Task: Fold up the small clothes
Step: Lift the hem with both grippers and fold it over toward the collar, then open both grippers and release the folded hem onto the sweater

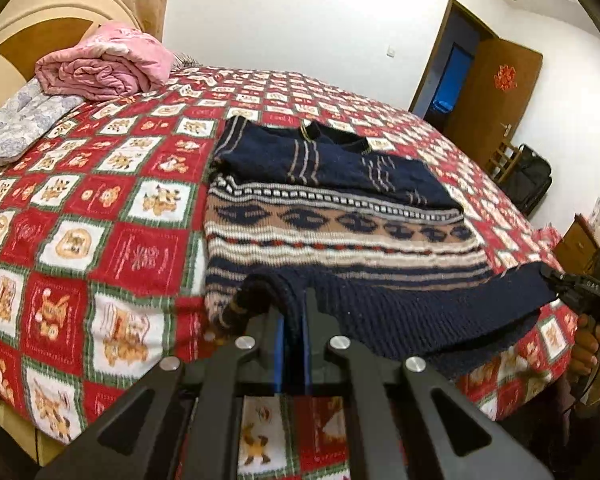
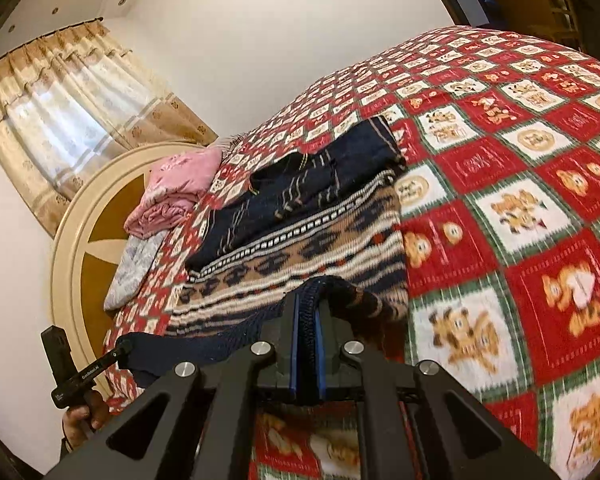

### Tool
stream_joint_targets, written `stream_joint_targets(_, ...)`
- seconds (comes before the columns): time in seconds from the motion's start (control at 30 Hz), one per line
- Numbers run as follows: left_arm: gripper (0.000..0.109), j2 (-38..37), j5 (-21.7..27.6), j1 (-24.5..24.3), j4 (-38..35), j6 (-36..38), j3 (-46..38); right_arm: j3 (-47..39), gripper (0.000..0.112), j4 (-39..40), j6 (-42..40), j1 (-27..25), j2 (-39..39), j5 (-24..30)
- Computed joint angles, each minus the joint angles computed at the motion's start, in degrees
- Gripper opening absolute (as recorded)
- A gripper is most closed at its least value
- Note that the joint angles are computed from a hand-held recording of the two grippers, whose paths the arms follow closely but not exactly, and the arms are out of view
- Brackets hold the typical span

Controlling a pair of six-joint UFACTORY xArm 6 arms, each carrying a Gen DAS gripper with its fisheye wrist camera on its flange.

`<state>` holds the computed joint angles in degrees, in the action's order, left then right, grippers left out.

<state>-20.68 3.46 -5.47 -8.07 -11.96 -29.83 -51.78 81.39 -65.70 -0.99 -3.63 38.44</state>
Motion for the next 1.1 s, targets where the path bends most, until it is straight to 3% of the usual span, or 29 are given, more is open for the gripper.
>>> stream_joint_targets(0.3,0.007,7.58,0.22,0.68,-8.07,9.75,-9.28,-10.73,0.006,-3.70,5.66,1.32,7.72,-1.18)
stream_joint_targets(0.7,0.007,20.81,5.95,2.76,-24.11,24.76,-26.43,-29.43,0.006,-12.60,17.42,3.19,21.73,-1.63)
stream_joint_targets(0.93,0.007,29.52,9.72,4.75,-24.46,26.46,-38.00,-45.84,0.006,-21.50,27.55,3.74,33.22,0.91)
stream_joint_targets(1.1,0.007,37.55,13.84,6.58,-25.17,26.55,-48.02,-65.93,0.006,-30.19,38.57,3.68,47.05,7.48)
